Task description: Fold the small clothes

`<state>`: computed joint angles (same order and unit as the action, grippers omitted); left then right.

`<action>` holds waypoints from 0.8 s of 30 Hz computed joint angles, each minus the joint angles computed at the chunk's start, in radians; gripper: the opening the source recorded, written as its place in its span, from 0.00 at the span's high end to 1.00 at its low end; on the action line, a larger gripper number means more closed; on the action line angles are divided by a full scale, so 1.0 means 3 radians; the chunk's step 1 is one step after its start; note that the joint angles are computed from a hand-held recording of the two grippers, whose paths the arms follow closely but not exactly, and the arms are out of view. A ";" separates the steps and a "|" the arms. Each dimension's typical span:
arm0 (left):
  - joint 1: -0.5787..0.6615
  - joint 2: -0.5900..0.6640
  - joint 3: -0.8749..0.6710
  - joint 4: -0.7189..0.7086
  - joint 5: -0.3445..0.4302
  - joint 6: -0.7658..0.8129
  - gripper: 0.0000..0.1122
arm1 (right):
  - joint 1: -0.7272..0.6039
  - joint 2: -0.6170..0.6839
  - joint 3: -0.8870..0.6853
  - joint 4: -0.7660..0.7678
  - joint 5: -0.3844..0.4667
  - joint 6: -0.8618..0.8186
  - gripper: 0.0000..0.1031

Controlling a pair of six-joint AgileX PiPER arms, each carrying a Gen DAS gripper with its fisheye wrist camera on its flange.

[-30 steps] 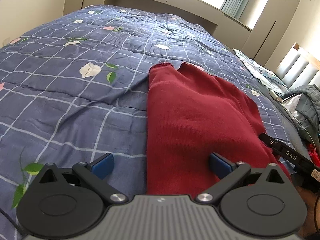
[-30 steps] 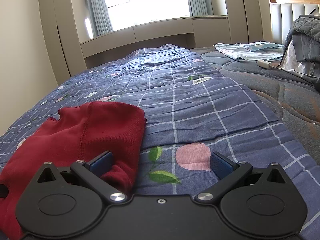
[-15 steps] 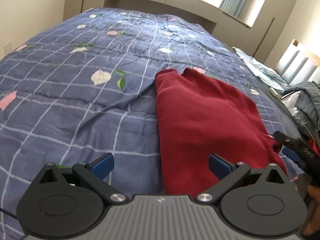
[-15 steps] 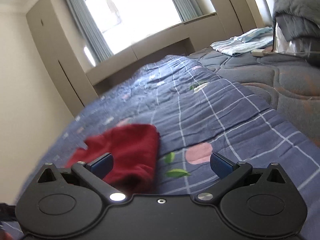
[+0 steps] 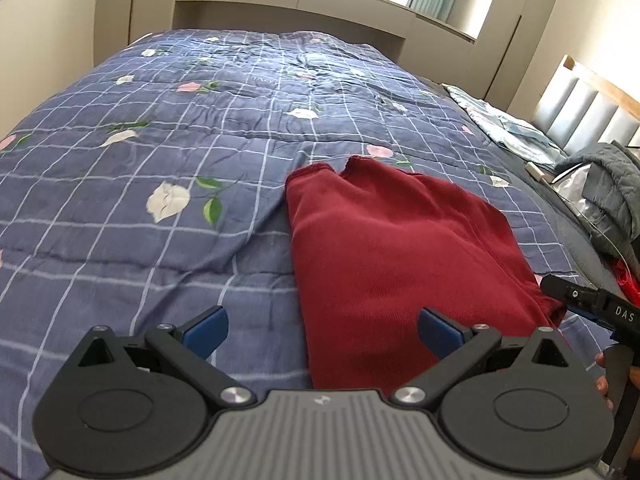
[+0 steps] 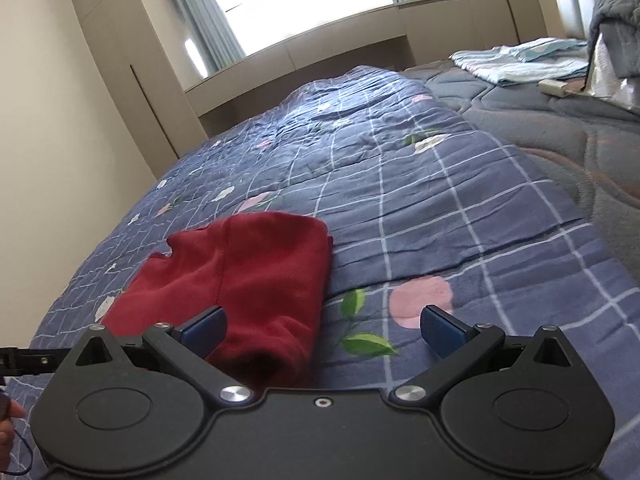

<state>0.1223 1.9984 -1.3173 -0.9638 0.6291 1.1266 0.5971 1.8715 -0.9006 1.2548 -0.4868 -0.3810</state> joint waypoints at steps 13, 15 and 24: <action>-0.0079 0.0535 -0.0645 0.0162 0.0359 -0.0369 0.09 | -0.0063 0.0370 -0.0360 -0.0031 0.0041 -0.0038 0.01; -0.0039 0.0607 -0.0699 0.0117 0.0455 -0.0404 0.09 | -0.0031 0.0360 -0.0301 -0.0203 -0.0010 0.0215 0.01; 0.0082 0.0813 -0.0900 0.0005 0.0733 -0.0416 0.08 | -0.0030 0.0324 -0.0068 -0.1554 -0.0070 0.1639 0.01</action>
<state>0.1470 2.2422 -1.5873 -0.9624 0.8489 1.0020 0.5883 1.9688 -0.9211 0.7887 -0.5078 0.1107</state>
